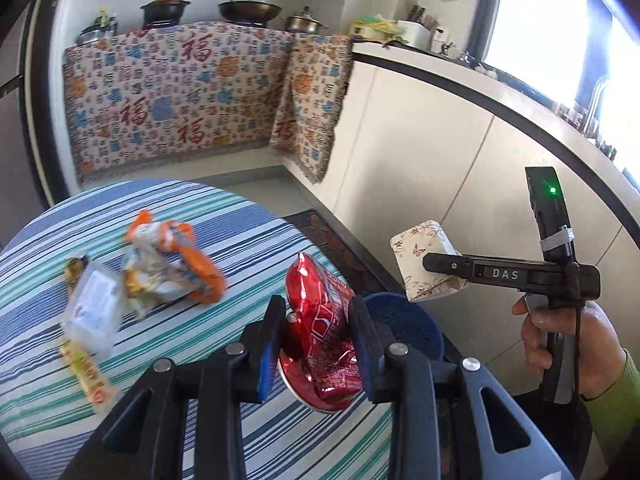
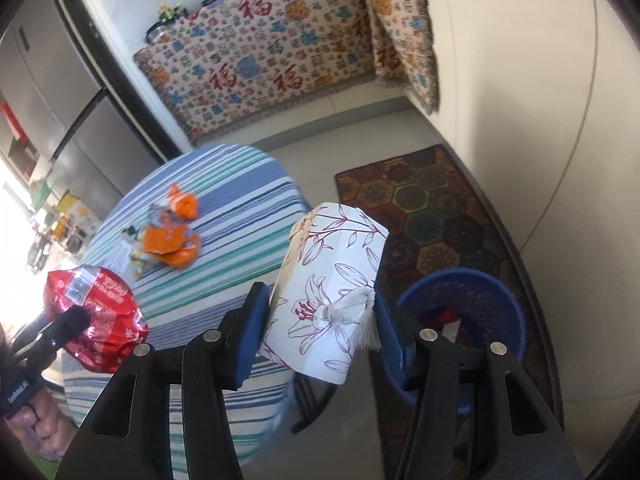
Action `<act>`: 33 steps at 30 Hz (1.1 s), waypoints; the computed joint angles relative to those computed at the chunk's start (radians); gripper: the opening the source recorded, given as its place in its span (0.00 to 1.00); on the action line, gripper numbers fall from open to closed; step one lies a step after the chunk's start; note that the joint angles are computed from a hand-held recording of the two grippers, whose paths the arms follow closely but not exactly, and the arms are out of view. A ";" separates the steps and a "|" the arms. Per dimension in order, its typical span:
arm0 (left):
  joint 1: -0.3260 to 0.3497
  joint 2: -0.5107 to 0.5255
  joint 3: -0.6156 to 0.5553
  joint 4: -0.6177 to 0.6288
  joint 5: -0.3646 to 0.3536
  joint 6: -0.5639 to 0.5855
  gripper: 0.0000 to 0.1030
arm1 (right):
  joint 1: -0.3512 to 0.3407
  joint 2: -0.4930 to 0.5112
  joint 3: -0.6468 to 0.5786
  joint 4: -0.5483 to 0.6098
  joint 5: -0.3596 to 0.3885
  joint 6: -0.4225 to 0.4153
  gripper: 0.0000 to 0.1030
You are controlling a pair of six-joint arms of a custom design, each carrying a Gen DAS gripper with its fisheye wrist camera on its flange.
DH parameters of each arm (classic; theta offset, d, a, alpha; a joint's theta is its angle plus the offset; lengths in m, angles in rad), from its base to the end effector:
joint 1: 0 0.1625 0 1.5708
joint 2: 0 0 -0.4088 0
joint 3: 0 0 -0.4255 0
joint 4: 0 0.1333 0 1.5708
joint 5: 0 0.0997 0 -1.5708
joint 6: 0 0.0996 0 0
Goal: Collect trash
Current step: 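Carry both items over the blue wastebasket and open both grippers to drop them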
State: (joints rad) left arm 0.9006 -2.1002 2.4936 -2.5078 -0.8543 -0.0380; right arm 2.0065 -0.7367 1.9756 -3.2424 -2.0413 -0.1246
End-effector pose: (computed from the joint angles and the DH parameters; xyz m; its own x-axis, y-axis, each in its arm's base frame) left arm -0.0373 -0.3669 0.3395 -0.8216 0.1766 -0.5420 0.5008 0.6779 -0.5382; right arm 0.3201 -0.4788 -0.0039 -0.8338 -0.3046 0.4605 -0.4906 0.7913 -0.3649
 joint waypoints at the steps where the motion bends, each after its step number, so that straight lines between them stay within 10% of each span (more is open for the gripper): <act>1: -0.001 0.056 -0.005 -0.042 -0.010 0.008 0.32 | -0.018 -0.011 0.005 -0.004 -0.009 -0.008 0.52; 15: 0.121 0.771 -0.193 -0.493 -0.173 0.084 0.32 | -0.211 -0.074 0.058 -0.095 -0.034 -0.099 0.52; 33: 0.186 1.043 -0.306 -0.576 -0.151 0.098 0.34 | -0.241 -0.069 0.030 -0.072 -0.067 -0.073 0.60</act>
State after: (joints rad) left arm 1.0864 -1.0572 2.1874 -3.0839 -1.0053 0.0597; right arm 1.7655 -0.8053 2.0057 -3.3147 -2.1084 -0.1972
